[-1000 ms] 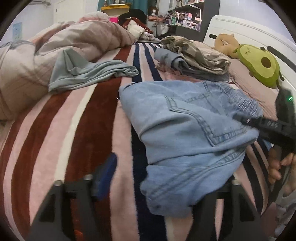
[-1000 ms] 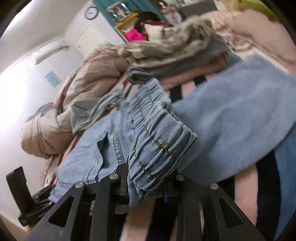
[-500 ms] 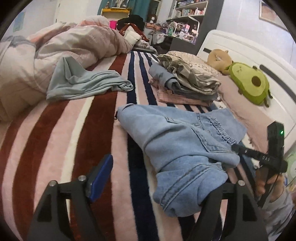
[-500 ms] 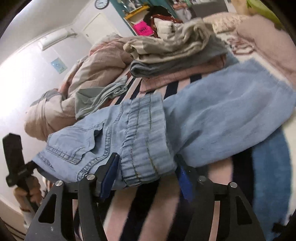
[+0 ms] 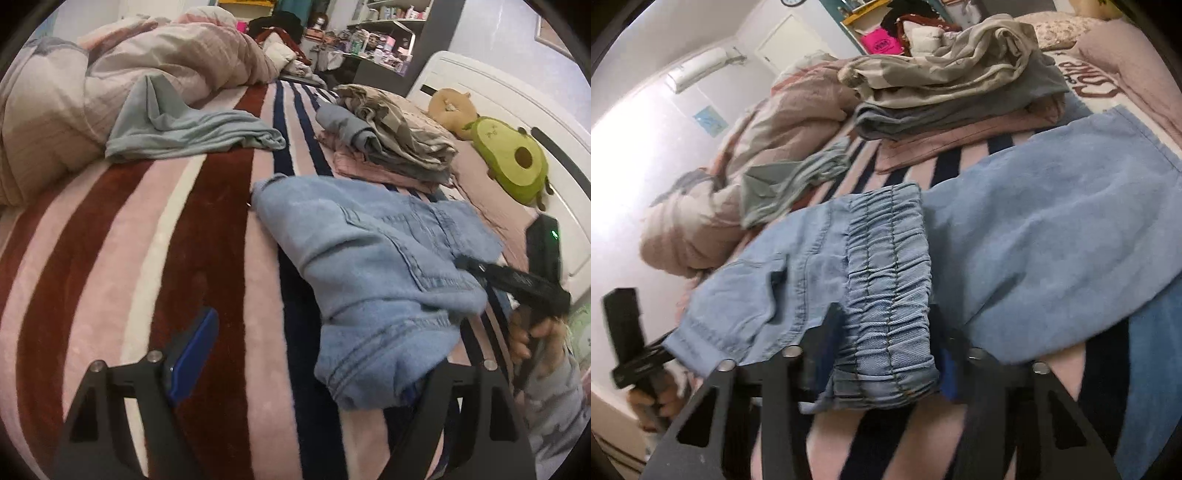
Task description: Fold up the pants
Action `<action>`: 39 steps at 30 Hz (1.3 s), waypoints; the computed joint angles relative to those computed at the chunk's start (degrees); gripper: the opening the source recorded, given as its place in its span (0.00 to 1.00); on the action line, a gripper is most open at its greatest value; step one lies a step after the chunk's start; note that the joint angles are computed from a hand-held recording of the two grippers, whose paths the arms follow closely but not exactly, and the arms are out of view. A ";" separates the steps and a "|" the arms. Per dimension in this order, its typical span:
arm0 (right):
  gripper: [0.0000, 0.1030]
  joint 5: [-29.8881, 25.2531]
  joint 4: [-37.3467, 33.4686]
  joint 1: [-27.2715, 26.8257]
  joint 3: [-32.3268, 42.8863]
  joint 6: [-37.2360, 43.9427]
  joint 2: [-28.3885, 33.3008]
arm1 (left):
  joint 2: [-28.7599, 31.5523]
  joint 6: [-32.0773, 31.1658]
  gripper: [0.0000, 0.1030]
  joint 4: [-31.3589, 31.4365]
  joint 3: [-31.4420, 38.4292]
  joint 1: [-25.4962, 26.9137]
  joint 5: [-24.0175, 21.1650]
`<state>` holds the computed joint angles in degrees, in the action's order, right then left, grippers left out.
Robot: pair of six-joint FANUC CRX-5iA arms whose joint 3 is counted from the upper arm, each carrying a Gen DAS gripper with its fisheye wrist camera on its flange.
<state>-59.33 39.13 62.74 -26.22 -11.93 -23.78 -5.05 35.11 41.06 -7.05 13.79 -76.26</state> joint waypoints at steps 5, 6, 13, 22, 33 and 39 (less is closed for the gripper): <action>0.21 -3.31 2.32 -1.24 3.24 1.36 3.74 | -1.11 -4.96 0.84 7.40 -2.77 4.46 -3.15; 0.19 -4.01 3.00 -1.40 4.02 2.06 4.30 | -1.34 -5.41 0.84 8.65 -3.19 5.15 -3.25; 0.16 -8.66 4.98 -2.27 9.87 8.18 8.34 | 1.39 -6.36 0.85 19.55 -3.51 5.60 -8.35; 0.28 -8.55 -0.74 -1.92 6.89 6.71 5.56 | 1.19 2.89 0.89 10.94 -0.49 -2.43 3.34; 0.52 -22.01 2.85 11.86 -3.23 -12.80 -9.53 | 2.04 16.81 0.89 -11.62 3.22 -9.34 13.44; 0.50 -23.33 3.74 14.98 -12.14 -24.43 -20.30 | 3.57 20.43 0.89 -15.79 5.00 -10.13 12.91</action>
